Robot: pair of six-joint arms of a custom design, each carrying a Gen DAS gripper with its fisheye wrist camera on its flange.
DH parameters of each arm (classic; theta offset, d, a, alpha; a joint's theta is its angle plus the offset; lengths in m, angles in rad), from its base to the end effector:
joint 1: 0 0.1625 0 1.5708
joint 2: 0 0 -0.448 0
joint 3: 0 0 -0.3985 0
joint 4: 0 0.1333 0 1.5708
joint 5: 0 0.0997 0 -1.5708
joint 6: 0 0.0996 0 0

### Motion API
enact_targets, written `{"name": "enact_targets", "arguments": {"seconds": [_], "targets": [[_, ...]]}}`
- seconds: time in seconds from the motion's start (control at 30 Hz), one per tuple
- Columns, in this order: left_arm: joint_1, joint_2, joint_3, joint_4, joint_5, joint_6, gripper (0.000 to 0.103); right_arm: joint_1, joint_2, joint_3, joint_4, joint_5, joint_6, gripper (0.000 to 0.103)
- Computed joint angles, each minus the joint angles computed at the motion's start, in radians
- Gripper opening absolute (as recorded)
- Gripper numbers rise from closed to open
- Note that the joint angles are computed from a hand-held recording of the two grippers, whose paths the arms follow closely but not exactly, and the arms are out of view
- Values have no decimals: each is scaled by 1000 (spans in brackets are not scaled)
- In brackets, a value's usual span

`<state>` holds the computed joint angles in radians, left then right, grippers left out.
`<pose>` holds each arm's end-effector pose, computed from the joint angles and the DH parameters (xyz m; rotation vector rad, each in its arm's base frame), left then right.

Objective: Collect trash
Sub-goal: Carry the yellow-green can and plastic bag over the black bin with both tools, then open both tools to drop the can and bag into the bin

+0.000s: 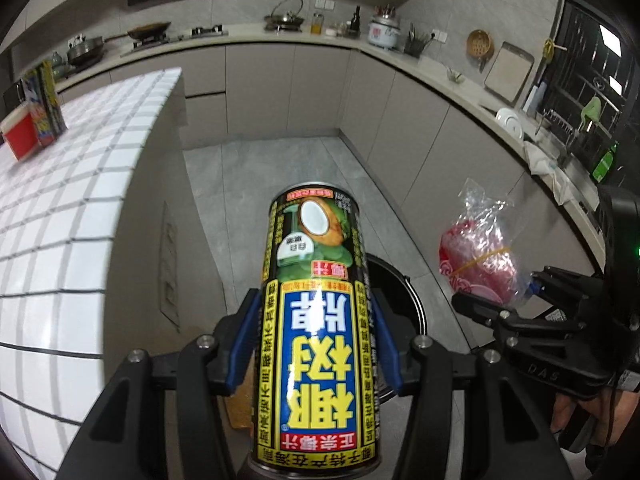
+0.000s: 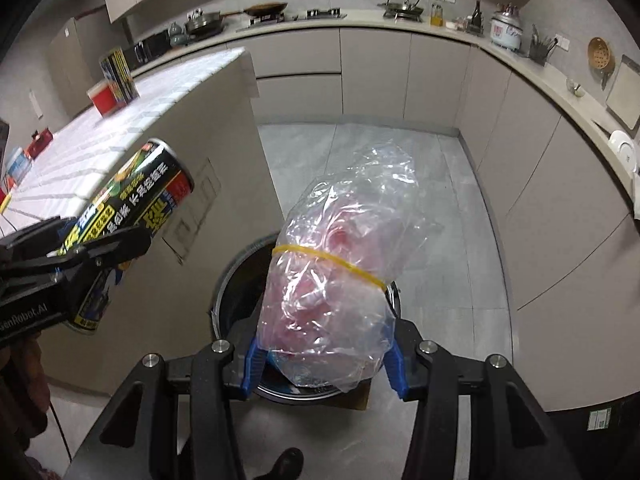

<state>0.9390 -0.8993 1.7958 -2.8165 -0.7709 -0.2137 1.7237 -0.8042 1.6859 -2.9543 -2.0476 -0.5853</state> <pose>-0.2157 -0.6414 0.1708 0.3267 2.4119 -0.8114 0.1923 -0.6727 0.1480 0.7658 -2.4165 0.5014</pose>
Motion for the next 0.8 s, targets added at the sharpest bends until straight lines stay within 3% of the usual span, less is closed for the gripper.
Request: {"name": "enact_targets", "arguments": {"seconds": [0.33, 0.63, 0.7, 0.73, 0.77, 0.8], "targets": [[53, 67, -36, 55, -62, -69, 54, -58, 83, -56, 66, -16, -150, 52], [73, 97, -70, 102, -87, -111, 54, -78, 154, -120, 135, -26, -218, 52], [79, 113, -96, 142, -97, -116, 62, -82, 169, -143, 174, -28, -233, 55], [75, 125, -107, 178, -47, -127, 82, -82, 189, -161, 171, -62, -251, 76], [67, 124, -102, 171, 0, -131, 94, -82, 205, -176, 161, -100, -248, 101], [64, 119, -93, 141, 9, -117, 95, -82, 205, -184, 179, -96, -229, 103]]}}
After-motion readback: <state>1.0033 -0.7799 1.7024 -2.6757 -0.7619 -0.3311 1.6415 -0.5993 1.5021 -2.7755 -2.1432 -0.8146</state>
